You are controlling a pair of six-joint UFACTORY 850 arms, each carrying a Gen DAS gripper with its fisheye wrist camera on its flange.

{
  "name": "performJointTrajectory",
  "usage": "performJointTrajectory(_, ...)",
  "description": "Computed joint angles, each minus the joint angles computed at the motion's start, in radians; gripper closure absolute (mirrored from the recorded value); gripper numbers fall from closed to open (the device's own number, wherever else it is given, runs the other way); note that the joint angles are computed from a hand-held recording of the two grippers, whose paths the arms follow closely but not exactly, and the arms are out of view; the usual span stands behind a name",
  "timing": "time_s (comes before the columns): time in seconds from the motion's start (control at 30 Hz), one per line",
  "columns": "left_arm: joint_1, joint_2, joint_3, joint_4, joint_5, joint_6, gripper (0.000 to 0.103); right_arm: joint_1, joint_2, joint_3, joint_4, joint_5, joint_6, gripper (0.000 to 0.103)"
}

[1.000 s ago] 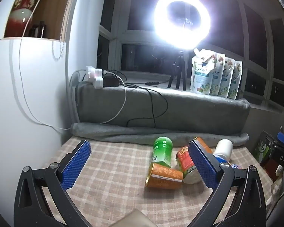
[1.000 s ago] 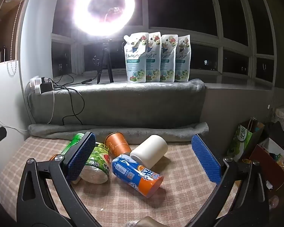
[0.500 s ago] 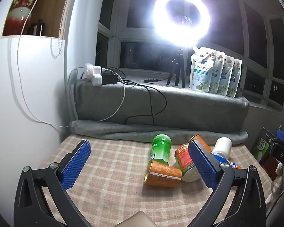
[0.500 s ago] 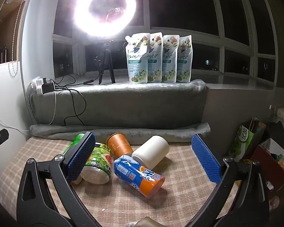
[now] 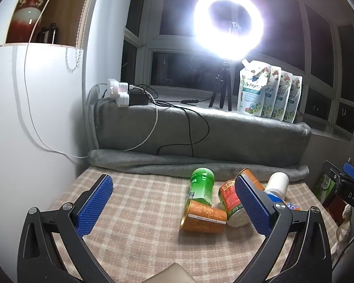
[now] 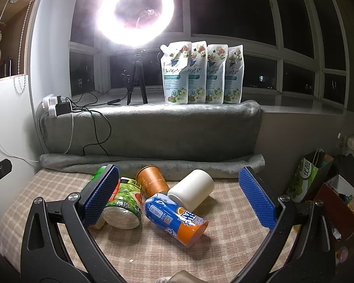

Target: Flip cup upright

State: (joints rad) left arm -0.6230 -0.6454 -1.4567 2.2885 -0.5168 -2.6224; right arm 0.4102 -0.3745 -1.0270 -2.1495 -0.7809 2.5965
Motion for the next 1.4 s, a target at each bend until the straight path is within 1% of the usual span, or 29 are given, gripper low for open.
performJointTrajectory(0.83,-0.001,-0.001,-0.005,-0.022,0.000,0.018,0.001,-0.001,-0.006,-0.001,-0.024,0.014,0.015,0.000)
performJointTrajectory(1.4,0.007,-0.005,-0.004,-0.011,0.001,0.006,0.001,-0.009,-0.012,-0.015,-0.050,0.050,0.023,0.000)
